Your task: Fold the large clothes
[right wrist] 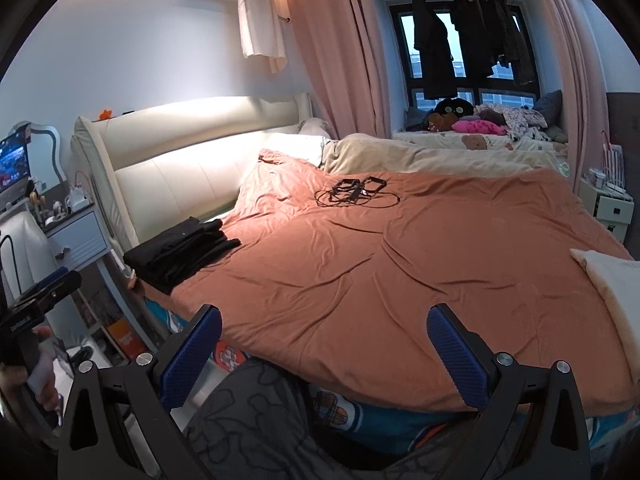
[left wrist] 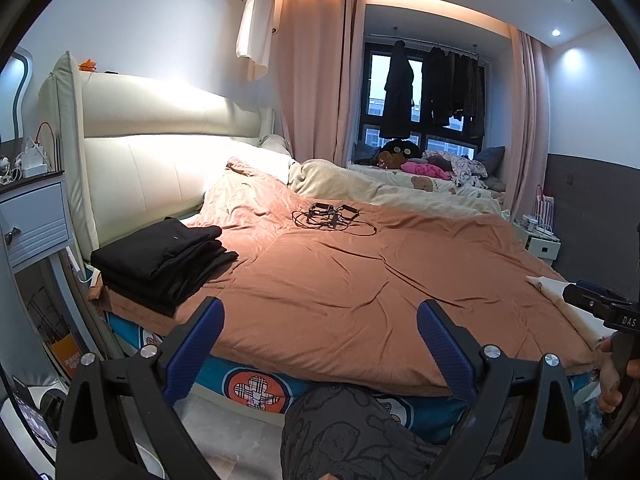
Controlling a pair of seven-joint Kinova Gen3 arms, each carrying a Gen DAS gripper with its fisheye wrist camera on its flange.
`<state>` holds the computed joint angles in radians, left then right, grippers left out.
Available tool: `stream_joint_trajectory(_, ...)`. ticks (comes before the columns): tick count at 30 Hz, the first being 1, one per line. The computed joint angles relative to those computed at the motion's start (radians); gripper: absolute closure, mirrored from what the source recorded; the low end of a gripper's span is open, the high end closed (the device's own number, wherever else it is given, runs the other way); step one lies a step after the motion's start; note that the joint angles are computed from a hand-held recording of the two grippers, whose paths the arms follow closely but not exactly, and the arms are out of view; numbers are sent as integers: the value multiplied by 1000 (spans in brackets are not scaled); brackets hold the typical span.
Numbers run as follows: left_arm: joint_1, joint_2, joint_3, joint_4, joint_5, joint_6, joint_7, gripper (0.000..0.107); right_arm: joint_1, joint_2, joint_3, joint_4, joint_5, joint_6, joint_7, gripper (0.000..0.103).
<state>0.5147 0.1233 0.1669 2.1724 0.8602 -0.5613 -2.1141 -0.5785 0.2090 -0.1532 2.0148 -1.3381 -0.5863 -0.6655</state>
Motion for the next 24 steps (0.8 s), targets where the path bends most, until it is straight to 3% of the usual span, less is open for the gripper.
stream_joint_trajectory(24, 12, -15, 17, -1, 55, -25, -48, 8, -5, -3, -7, -5, -13, -2, 4, 0)
